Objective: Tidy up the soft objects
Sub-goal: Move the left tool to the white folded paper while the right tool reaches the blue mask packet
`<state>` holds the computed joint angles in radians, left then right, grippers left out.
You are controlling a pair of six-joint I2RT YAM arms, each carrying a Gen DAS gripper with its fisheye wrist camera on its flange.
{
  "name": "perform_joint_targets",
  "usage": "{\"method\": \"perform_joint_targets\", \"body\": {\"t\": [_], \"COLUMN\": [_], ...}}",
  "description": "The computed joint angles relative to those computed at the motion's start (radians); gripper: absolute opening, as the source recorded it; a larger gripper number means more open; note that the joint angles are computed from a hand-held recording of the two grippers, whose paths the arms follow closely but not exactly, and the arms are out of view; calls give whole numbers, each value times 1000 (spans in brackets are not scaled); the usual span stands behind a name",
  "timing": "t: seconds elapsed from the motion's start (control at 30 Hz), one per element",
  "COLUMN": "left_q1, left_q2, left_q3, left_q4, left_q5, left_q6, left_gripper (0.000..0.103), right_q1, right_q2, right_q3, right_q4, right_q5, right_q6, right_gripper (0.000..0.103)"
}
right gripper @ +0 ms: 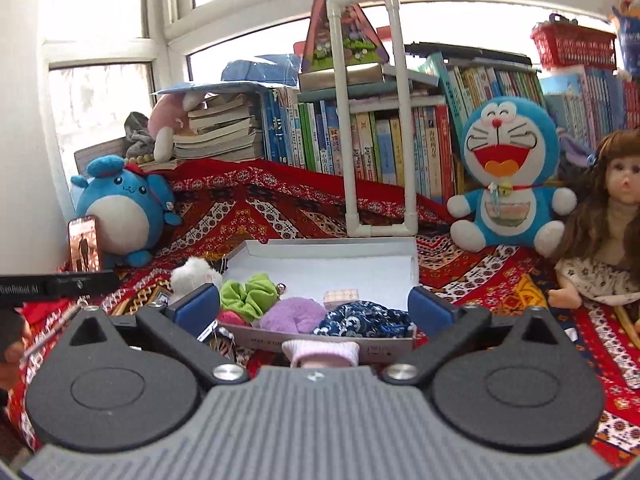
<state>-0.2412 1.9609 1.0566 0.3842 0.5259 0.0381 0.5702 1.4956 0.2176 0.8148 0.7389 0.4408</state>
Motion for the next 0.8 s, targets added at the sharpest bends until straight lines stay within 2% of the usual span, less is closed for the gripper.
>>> {"method": "perform_joint_targets", "body": {"t": [0.23,0.43,0.63,0.73,0.8], "left_q1": [24,44,57,61,60], "left_q2": [-27,-24,-28,-27,-23], "left_q3": [-100,-164,-237,-246,-239], "left_q4": [66,98,104,48,-6], "left_q5": [-11,-12,27,58,88], "left_q6": [21,21,18,33,39], "left_gripper": [93,93,92,85,72], "right_q1": [113,228,354,403,437], "right_q2": [22,115,217,265,301], "right_q3": [-62,-85,-66,-53,-50], "right_q4": [37,48,-42,-91,-111], "right_q5": [126,252,365,396,418], "right_q6": [46,138,286,375,445], "right_gripper": [103,103,103,103,103]}}
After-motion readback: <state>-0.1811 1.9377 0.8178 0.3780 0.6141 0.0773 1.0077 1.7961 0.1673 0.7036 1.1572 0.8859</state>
